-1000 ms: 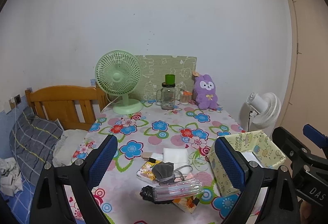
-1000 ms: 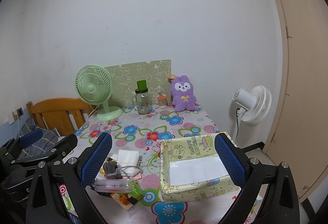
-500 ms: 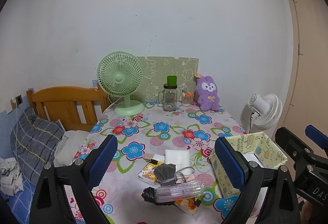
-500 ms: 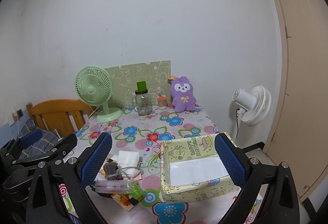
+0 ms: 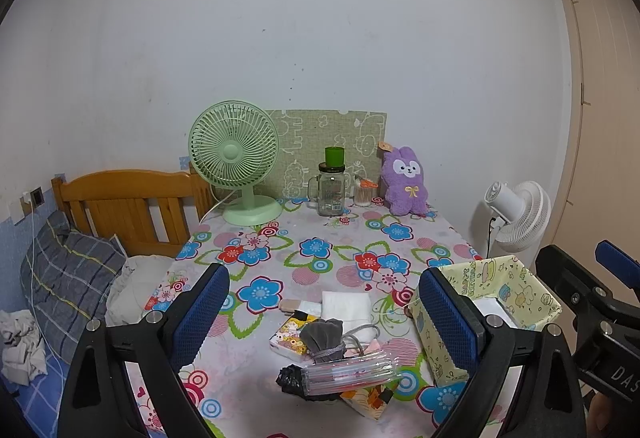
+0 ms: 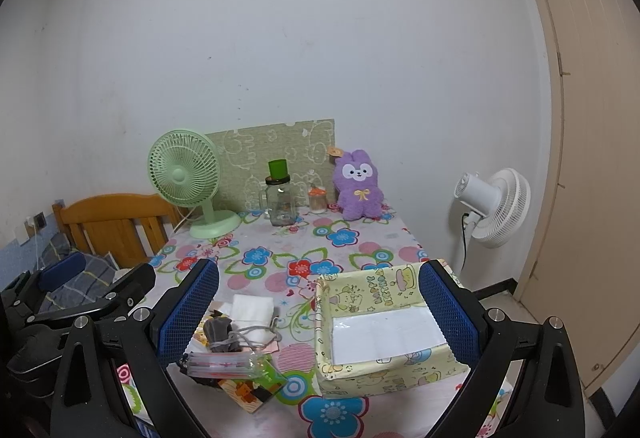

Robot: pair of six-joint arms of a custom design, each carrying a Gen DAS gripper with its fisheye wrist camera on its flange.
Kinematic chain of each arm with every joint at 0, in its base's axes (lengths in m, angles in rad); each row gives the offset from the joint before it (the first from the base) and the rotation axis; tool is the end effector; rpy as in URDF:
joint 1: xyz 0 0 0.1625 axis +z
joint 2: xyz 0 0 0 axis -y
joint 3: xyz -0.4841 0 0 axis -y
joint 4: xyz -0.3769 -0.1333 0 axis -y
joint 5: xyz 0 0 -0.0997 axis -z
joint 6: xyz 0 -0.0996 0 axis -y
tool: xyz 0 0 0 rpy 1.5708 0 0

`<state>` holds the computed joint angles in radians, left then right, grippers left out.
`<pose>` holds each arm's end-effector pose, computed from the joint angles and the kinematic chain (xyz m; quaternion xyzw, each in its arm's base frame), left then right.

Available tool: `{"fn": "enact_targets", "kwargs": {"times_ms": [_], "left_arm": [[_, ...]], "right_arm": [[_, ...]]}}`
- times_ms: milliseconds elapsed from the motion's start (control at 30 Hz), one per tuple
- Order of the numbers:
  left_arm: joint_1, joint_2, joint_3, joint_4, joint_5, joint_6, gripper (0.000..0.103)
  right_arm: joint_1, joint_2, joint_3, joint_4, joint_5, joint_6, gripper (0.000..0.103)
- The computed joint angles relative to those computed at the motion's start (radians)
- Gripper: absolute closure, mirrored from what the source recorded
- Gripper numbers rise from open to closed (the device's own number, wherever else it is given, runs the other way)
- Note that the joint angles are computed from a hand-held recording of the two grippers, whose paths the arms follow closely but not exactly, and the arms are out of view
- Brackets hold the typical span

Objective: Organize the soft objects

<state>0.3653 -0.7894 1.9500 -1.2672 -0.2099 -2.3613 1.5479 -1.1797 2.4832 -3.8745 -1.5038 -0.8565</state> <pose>-0.3670 -0.3874 0.0592 0.0364 0.7140 -0.5670 0.4091 0.1303 -0.4247 0.2768 0.3697 -0.7955 0.4462 0.1774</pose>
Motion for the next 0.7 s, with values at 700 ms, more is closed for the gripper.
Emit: {"fn": "enact_targets", "kwargs": {"times_ms": [700], "left_arm": [[-0.001, 0.001, -0.001, 0.01, -0.001, -0.007, 0.006]], "right_arm": [[0.003, 0.003, 0.001, -0.007, 0.002, -0.002, 0.002]]}}
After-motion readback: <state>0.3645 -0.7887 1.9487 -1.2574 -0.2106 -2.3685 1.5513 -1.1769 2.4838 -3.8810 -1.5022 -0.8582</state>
